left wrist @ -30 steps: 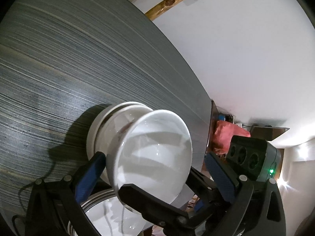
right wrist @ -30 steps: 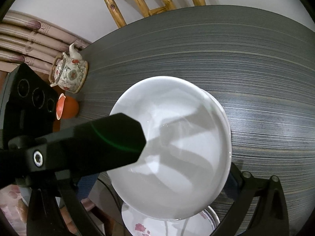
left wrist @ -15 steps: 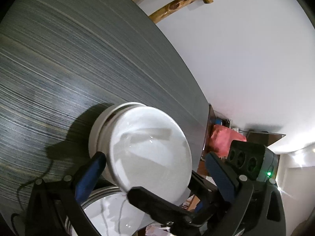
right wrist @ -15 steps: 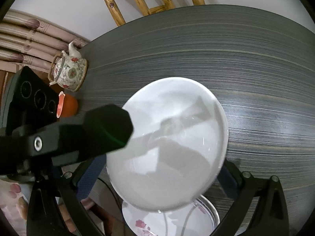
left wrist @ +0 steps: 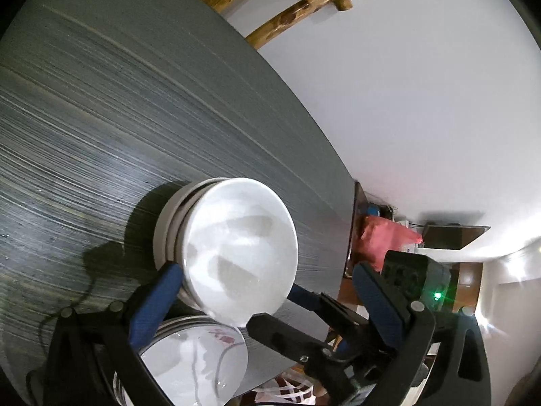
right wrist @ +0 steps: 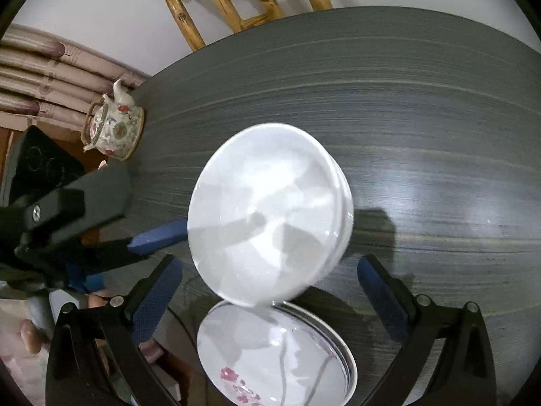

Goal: Organize plates and bowls
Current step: 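Move both grippers to the rim of the bowl stack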

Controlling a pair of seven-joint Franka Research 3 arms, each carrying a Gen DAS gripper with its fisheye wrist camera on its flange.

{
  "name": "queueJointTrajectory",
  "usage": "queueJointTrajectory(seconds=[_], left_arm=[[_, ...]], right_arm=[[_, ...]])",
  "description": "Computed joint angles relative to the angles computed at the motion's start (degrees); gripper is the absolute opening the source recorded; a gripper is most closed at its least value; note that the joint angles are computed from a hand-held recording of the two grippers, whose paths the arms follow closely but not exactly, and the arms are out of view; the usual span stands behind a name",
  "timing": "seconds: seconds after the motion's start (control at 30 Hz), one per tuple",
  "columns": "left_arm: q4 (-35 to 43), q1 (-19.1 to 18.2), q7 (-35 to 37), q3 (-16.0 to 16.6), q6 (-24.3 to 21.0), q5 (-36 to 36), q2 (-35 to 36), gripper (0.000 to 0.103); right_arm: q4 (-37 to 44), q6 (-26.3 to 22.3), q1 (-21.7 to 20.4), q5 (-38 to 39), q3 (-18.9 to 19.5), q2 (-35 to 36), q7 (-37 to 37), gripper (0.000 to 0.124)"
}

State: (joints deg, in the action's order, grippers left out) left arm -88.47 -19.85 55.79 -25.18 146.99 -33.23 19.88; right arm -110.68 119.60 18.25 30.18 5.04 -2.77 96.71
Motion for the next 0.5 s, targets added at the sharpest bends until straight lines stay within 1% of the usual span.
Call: queueJointTrajectory(seconds=[0.2, 0.27, 0.33, 0.43, 0.5], left_arm=[[-2.2, -2.2, -4.3, 2.2, -1.4, 7.6, -3.2, 0.103], [-4.0, -1.9, -3.9, 1.8, -0.3, 6.7, -4.6, 0.103], [-7.4, -1.2, -2.0, 0.9, 3.4, 3.1, -6.7, 0.103], [-10.1, -2.2, -3.9, 1.8, 5.5, 4.1, -9.0, 0.103], [-10.9, -3.1, -5.9, 2.5, 5.9, 6.4, -9.7, 0.103]], right_arm=[[-4.3, 1.8, -0.3, 1.1, -0.5, -3.7, 0.7, 0.103], [-5.3, 2.2, -0.4, 1.6, -0.5, -4.6, 0.6, 0.103], [-6.7, 2.5, -0.5, 1.5, -0.6, -5.9, 0.7, 0.103], [-8.2, 3.1, -0.5, 1.7, -0.7, -7.3, 0.7, 0.103], [-8.8, 3.2, -0.5, 1.9, -0.8, -7.8, 0.6, 0.103]])
